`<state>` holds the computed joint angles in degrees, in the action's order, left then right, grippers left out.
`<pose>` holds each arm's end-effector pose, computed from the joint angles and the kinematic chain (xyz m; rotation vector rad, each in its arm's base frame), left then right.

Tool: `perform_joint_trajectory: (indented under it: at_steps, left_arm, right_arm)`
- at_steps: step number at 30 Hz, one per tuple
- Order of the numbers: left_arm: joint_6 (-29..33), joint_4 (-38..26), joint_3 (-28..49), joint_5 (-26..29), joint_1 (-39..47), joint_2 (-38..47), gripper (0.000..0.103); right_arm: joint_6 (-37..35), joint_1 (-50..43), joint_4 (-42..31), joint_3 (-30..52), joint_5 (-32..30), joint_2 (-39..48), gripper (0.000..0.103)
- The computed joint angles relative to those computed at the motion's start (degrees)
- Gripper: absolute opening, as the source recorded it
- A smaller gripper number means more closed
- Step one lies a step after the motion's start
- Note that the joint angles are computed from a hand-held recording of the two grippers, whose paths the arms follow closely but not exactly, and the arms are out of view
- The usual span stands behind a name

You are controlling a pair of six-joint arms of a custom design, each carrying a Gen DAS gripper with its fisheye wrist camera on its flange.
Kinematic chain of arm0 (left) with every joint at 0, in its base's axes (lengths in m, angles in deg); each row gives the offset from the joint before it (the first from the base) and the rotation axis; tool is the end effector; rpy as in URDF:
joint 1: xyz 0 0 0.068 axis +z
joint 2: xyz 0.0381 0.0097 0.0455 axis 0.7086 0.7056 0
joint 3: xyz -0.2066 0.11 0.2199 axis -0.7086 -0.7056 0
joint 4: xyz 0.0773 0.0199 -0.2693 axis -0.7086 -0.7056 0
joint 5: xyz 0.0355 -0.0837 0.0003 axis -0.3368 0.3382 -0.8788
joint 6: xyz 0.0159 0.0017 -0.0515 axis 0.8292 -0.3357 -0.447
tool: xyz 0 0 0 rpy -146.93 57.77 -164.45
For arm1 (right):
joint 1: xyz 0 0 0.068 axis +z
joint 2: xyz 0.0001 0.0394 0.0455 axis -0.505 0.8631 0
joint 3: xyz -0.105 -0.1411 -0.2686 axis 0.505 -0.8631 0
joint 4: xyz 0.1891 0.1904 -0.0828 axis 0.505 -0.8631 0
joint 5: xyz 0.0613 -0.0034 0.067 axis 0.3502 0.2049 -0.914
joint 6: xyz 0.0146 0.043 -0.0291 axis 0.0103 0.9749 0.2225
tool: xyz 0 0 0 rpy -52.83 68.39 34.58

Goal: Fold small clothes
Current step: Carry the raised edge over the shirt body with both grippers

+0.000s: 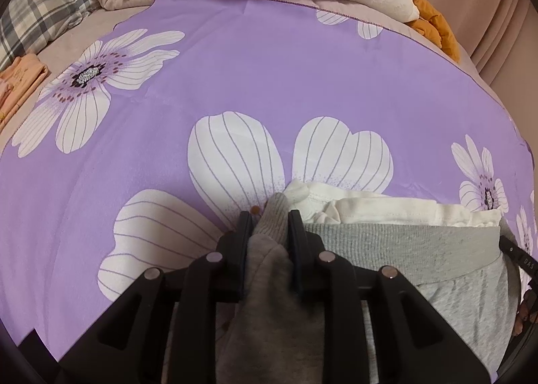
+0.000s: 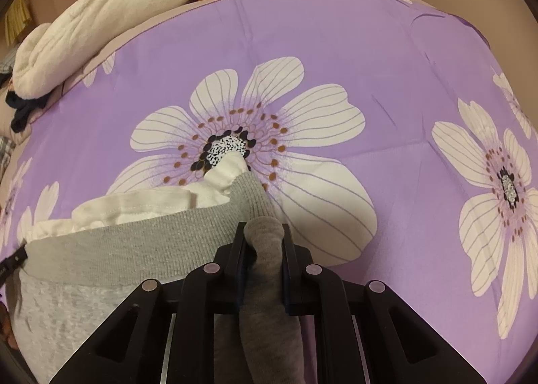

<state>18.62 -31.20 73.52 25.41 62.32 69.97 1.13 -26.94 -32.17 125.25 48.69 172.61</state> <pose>0.2570 0.0763 0.0418 -0.5916 2.4772 -0.0674 0.3216 0.0242 0.0637 -0.0424 2.5422 0.2293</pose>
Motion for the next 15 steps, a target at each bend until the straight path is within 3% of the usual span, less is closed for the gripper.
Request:
perform_joint_trajectory:
  at_steps: [7,9,11,13,15]
  left_arm:
    - [0.35,-1.43,0.57,-0.06,0.05,-0.21,0.027]
    - [-0.03,-2.51,0.74,-1.45,-0.41,-0.86,0.036]
    - [-0.69,-5.23,1.16,-4.39,-1.04,-2.45,0.056]
    - [-0.98,-6.57,0.75,-2.69,0.06,-4.23,0.059]
    - [-0.24,-8.48,-0.35,3.08,2.68,-7.33,0.057]
  right_arm:
    - [0.34,0.87,0.06,0.07,1.46,0.19,0.014]
    - [0.21,1.19,-0.13,0.01,2.1,-0.04,0.015]
    - [-0.05,2.13,-0.51,0.03,3.58,-0.5,0.017]
    - [-0.22,2.45,-1.58,0.23,4.47,-1.24,0.029]
    - [0.3,2.69,-1.86,-0.38,6.4,-2.47,0.057]
